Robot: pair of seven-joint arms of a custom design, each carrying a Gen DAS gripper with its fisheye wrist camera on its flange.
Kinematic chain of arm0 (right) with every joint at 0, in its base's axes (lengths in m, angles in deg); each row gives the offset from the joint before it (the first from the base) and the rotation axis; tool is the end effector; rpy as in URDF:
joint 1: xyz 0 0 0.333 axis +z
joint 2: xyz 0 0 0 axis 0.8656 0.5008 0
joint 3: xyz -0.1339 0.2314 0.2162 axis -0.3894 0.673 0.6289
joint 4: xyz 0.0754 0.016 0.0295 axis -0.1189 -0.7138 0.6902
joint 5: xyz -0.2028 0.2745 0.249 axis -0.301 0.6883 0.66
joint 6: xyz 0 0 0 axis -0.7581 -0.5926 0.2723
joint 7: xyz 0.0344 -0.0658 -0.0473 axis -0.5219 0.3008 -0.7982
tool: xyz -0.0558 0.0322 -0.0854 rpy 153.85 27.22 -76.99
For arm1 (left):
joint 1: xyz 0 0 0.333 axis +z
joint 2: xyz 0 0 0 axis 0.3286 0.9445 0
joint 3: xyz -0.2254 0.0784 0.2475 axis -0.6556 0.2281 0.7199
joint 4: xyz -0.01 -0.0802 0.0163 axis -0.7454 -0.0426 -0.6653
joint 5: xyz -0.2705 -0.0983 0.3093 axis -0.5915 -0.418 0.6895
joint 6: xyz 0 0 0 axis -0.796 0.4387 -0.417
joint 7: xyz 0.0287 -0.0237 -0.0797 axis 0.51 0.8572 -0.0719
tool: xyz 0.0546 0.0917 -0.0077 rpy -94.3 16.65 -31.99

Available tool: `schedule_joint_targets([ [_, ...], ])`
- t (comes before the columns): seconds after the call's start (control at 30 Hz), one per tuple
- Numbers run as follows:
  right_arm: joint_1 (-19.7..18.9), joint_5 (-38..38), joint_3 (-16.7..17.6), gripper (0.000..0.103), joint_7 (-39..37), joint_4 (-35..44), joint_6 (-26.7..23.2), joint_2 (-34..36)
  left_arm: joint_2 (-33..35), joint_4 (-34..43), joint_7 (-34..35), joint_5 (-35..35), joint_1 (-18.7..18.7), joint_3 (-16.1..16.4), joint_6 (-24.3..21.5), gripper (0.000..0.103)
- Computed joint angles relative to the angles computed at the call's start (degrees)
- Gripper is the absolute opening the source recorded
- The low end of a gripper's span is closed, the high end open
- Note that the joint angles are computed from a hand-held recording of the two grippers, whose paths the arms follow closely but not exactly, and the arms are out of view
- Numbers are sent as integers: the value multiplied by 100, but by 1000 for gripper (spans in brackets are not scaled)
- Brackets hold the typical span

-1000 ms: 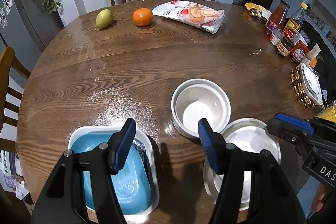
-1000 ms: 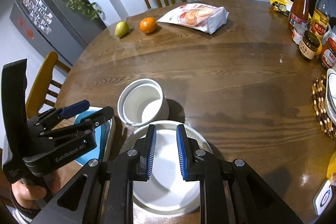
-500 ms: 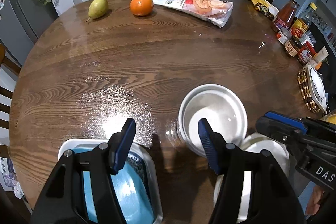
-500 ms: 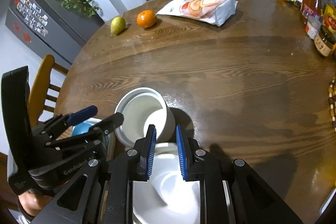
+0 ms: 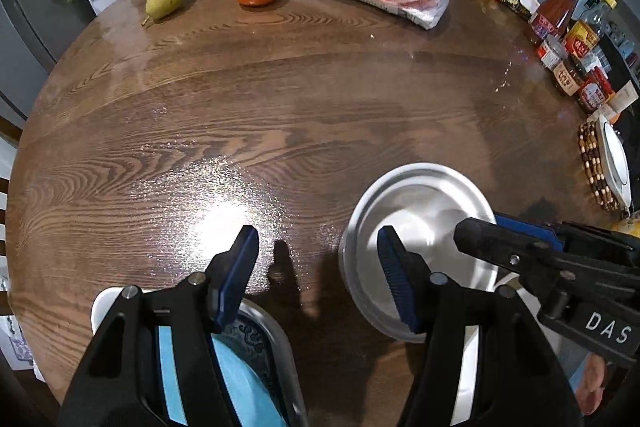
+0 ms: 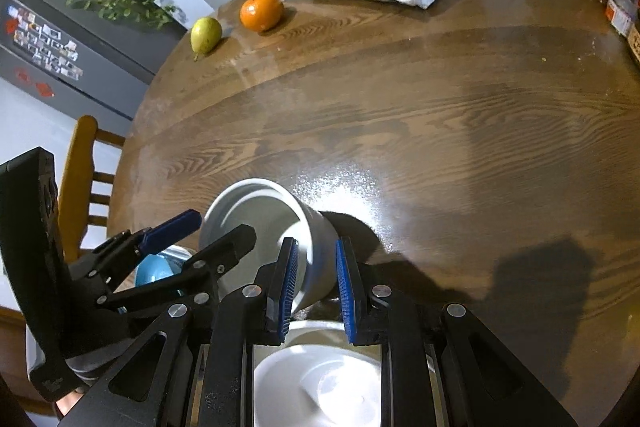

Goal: Organize plates and bowls
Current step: 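Close the left gripper on the small deep bowl's rim and lift, then carry the small deep bowl with the left gripper over the nested bowls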

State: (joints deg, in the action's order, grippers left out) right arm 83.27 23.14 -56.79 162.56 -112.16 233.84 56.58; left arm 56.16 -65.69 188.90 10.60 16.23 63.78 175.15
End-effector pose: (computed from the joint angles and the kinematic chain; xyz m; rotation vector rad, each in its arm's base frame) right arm 0.5507 0.3181 0.4598 -1.0881 2.3342 -0.1761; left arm 0.6579 -0.1488 0.4675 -1.0066 2.8276 -0.6358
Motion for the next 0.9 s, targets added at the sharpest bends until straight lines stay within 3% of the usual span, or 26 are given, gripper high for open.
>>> schedule_joint_targets([
  [0.43, 9, 47, -7, 19, -271, 89, -178, 74, 53, -62, -61, 252, -86, -5, 219, 58],
  [0.57, 12, 105, 13, 19, -455, 164, -232, 122, 26, -128, 10, 278, -102, -22, 287, 39],
  [0.7, 48, 31, 2, 19, -495, 230, -326, 158, 43, -122, 3, 274, -107, -23, 281, 38],
  [0.9, 44, 31, -11, 19, -523, 193, -257, 147, -10, -191, 129, 116, -96, -55, 280, 24],
])
